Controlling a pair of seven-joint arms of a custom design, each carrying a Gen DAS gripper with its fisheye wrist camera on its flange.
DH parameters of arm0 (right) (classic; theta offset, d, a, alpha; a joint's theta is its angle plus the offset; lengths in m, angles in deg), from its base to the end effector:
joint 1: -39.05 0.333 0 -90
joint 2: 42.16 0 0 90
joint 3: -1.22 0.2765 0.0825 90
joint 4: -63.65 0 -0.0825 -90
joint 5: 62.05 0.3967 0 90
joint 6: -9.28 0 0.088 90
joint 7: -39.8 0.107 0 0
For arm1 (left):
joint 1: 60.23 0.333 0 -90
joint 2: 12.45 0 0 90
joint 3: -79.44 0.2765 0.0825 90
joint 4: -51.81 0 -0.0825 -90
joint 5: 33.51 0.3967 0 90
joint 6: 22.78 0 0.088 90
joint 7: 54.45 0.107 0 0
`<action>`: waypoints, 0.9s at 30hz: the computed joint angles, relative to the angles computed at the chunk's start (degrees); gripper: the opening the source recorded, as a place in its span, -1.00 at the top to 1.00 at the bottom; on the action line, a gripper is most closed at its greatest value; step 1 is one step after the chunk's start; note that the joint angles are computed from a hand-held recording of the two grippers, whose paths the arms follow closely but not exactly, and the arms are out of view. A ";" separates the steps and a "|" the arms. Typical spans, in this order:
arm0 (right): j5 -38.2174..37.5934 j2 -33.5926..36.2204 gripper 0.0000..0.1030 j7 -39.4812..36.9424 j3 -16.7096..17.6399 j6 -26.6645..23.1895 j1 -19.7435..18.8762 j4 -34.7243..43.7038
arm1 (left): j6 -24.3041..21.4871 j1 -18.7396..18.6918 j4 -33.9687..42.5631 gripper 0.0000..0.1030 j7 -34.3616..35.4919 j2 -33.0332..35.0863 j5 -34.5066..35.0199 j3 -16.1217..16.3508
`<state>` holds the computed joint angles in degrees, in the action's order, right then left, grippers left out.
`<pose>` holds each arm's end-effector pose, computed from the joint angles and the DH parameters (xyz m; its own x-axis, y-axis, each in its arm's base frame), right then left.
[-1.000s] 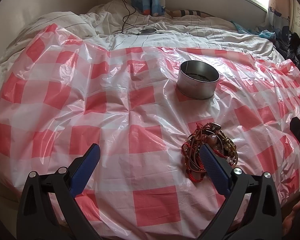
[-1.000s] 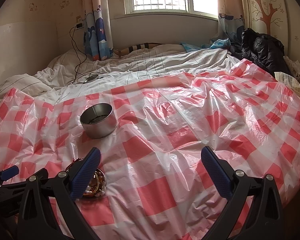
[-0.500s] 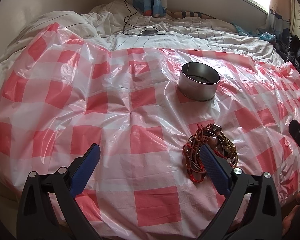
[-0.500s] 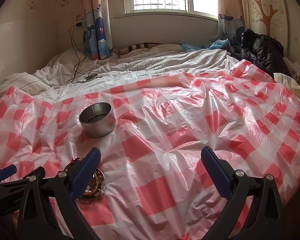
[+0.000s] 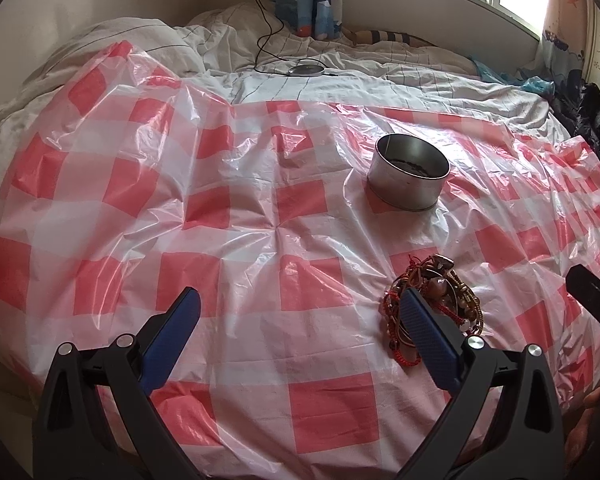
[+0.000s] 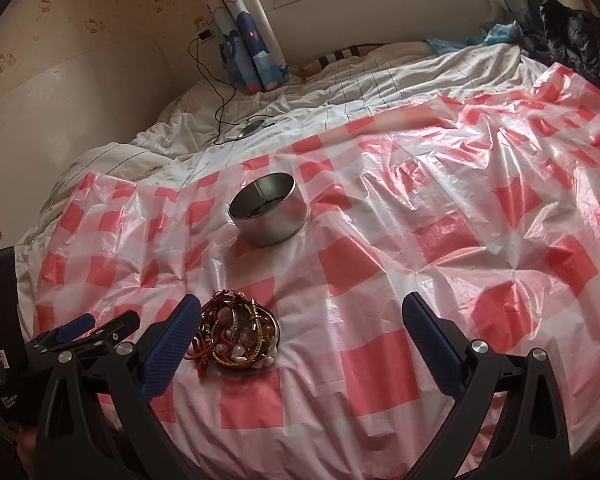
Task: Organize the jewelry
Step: 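Move the left tool down over the tangled jewelry pile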
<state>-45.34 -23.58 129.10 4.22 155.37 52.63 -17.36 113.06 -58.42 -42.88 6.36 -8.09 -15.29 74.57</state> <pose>0.6825 0.1930 0.5739 0.2324 -0.9280 -0.2910 -0.7223 0.0357 -0.6906 0.6420 -0.0289 0.5892 0.2945 -0.9556 0.0113 -0.7314 -0.2330 -0.6409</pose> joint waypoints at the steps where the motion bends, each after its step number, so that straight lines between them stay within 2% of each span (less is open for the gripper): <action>1: -0.95 0.30 -0.88 1.73 -0.56 -1.06 0.36 0.57 | 0.23 0.10 -0.20 -0.86 0.23 -0.11 -0.31 0.03; 5: -4.65 -0.11 -0.88 4.11 -1.49 0.02 1.39 -0.16 | 1.07 0.41 -1.04 -0.86 1.64 -0.70 -1.06 0.08; 8: -9.73 -0.87 -0.88 5.66 -2.45 2.06 3.01 -1.50 | 1.54 1.25 -0.35 -0.86 6.90 0.15 -6.72 0.01; 10: -14.20 -1.28 -0.88 7.18 -3.29 3.21 4.37 -2.21 | 4.30 2.00 -1.49 -0.86 11.52 0.03 -12.61 -0.23; 12: -17.89 -1.72 -0.88 8.49 -3.83 4.48 5.35 -3.05 | 7.73 1.96 -3.60 -0.86 14.20 -0.78 -14.10 -0.42; 14: -20.06 -1.90 -0.88 9.42 -3.99 5.29 5.74 -3.43 | 8.49 1.52 -4.38 -0.86 18.38 -1.06 -14.06 -0.77; 16: -20.14 -1.97 -0.88 9.60 -3.70 5.68 5.39 -3.58 | 9.10 0.98 -5.16 -0.86 21.87 -1.42 -13.62 -1.07; 19: -17.91 -2.04 -0.88 9.35 -2.96 5.96 4.32 -3.71 | 10.29 0.55 -6.66 -0.86 28.85 -2.25 -18.27 -1.46; 24: -14.44 -1.98 -0.88 8.84 -2.33 6.22 3.08 -3.65 | 9.64 0.57 -5.88 -0.84 35.19 -1.31 -26.23 -1.35; 27: -13.95 -2.08 -0.88 8.60 -2.31 6.39 3.03 -3.81 | 7.53 0.98 -3.94 -0.65 37.24 0.24 -29.29 -1.39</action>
